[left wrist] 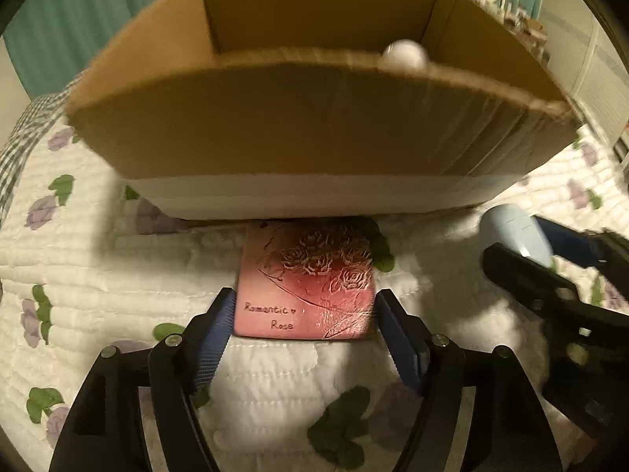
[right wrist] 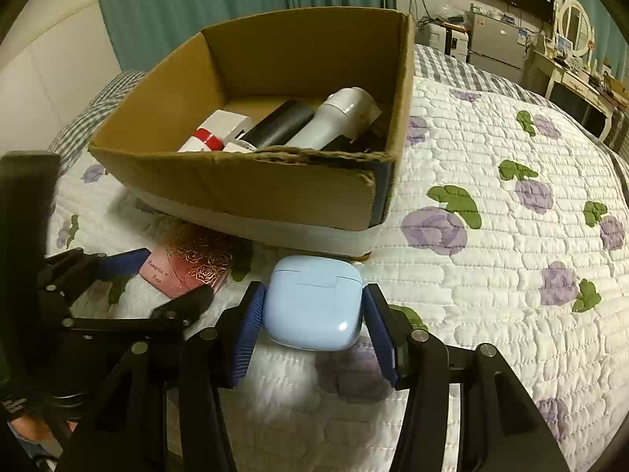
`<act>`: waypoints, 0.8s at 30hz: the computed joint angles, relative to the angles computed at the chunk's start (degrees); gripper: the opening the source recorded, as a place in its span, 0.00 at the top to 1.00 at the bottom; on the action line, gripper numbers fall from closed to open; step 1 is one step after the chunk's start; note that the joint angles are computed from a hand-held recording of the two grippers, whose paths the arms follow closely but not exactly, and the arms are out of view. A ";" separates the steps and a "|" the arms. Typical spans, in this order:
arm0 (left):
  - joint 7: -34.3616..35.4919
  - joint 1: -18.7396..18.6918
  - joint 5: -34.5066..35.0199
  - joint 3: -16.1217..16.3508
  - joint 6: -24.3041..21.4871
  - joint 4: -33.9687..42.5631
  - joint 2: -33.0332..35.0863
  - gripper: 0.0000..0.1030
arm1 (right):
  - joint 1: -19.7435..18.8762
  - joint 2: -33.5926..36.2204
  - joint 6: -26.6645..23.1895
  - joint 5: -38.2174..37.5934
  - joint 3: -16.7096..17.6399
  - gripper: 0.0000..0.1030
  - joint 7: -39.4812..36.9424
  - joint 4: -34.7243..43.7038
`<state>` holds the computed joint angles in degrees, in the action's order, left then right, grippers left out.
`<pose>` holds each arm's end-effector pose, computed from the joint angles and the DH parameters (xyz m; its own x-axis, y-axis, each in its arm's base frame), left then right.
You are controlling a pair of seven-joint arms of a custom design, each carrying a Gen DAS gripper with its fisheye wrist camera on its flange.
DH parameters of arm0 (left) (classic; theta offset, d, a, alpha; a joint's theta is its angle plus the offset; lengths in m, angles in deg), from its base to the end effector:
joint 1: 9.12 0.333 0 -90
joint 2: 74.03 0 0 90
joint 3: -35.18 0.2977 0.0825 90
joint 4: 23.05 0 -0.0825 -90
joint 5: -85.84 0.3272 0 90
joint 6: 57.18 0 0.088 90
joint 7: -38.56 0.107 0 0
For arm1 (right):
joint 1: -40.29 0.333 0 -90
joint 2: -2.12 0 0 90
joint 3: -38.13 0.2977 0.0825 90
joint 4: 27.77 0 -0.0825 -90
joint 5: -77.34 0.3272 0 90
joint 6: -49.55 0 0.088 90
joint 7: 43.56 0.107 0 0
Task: Organize rigid objects
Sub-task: 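Grasp the light blue earbuds case with the right tool while the left tool grasps the pink card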
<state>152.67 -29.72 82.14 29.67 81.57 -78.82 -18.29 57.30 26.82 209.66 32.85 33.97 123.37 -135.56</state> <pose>0.6907 -0.3034 0.3360 -0.6895 -0.7219 -0.0580 -0.6190 0.6291 -0.4702 0.5911 0.1727 0.3446 -0.3785 -0.9181 -0.1173 -0.7242 0.3727 -0.5802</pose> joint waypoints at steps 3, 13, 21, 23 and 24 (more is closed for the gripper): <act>-1.32 -1.55 1.83 1.16 1.36 2.76 2.52 0.24 | -0.42 0.71 0.04 0.96 0.25 0.51 -0.77 0.85; -0.43 0.31 -0.58 -1.20 1.11 4.31 3.12 0.30 | -0.11 0.83 0.08 1.81 -0.05 0.51 -1.52 0.79; 5.80 4.51 -6.51 -3.69 9.01 -16.82 -10.63 0.31 | 2.02 -3.28 -2.69 -4.54 -1.35 0.51 3.27 -1.59; 6.77 5.28 -7.84 -3.77 9.76 -19.44 -12.81 0.31 | 2.04 -5.23 -3.52 -5.75 -0.76 0.51 4.34 -3.18; 7.19 5.56 -8.37 -3.81 9.68 -19.93 -13.58 0.31 | 2.28 -6.44 -4.48 -6.68 -0.50 0.51 4.97 -3.97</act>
<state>159.86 -24.16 73.77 25.86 91.25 -98.75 -31.87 59.59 20.38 205.18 26.17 33.46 128.34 -139.53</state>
